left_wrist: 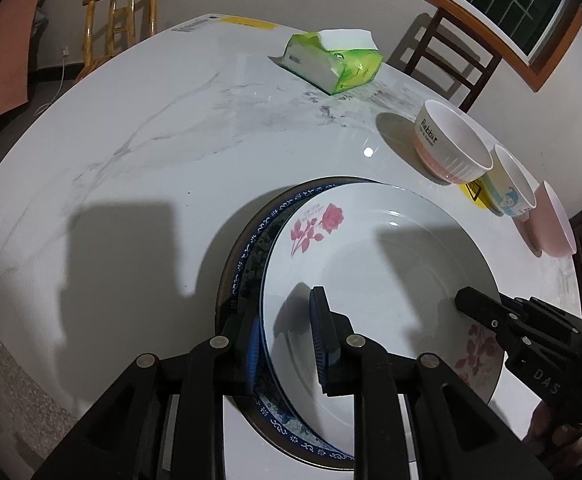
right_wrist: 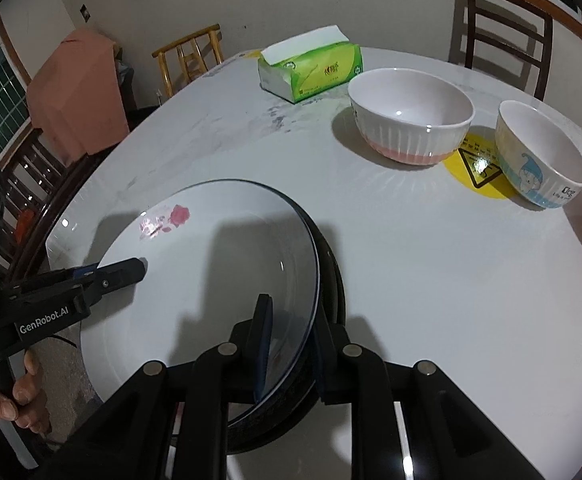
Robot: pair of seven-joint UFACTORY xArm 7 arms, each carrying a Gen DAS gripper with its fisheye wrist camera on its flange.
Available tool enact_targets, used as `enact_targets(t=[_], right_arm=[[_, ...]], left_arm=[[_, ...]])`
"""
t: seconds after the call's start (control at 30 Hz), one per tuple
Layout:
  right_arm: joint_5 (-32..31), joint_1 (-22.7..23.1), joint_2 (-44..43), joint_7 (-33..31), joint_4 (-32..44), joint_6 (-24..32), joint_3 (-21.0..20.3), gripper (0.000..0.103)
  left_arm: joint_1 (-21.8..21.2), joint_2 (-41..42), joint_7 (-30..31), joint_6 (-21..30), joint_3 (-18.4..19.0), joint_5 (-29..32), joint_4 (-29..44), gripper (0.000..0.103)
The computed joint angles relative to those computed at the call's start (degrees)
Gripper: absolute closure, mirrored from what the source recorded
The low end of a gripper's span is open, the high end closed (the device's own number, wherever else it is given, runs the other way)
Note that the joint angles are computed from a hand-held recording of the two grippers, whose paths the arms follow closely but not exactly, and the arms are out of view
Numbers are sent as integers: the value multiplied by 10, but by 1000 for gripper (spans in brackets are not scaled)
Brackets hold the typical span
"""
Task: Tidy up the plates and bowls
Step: 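Open the left gripper and release the pink-flowered plate onto the stack, then move the left gripper toward the large pink bowl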
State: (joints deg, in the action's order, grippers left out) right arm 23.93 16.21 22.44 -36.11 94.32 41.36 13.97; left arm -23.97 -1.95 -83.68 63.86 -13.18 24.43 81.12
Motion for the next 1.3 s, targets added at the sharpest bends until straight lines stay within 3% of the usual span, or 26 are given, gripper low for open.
enact_targets(t=[0.2, 0.4, 0.6, 0.83, 1.1, 1.3], right_arm=[[-64, 24, 7, 44, 29, 42, -20, 82], [-121, 42, -1, 72, 21, 35, -28, 79], [-158, 51, -26, 86, -19, -12, -31, 76], [-120, 32, -59, 53, -64, -65, -14, 73], [-53, 9, -76, 13, -82, -73, -9, 71], [1, -14, -93, -19, -102, -73, -13, 71]], left_arm=[[-8, 21, 9, 44, -3, 7, 33, 81], [-50, 83, 31, 168, 2, 63, 131, 77], [-117, 151, 64, 313, 20, 146, 236, 67], [-183, 209, 113, 409, 56, 216, 324, 55], [-224, 254, 163, 434, 91, 239, 400, 41], [-221, 265, 160, 386, 98, 202, 426, 36]])
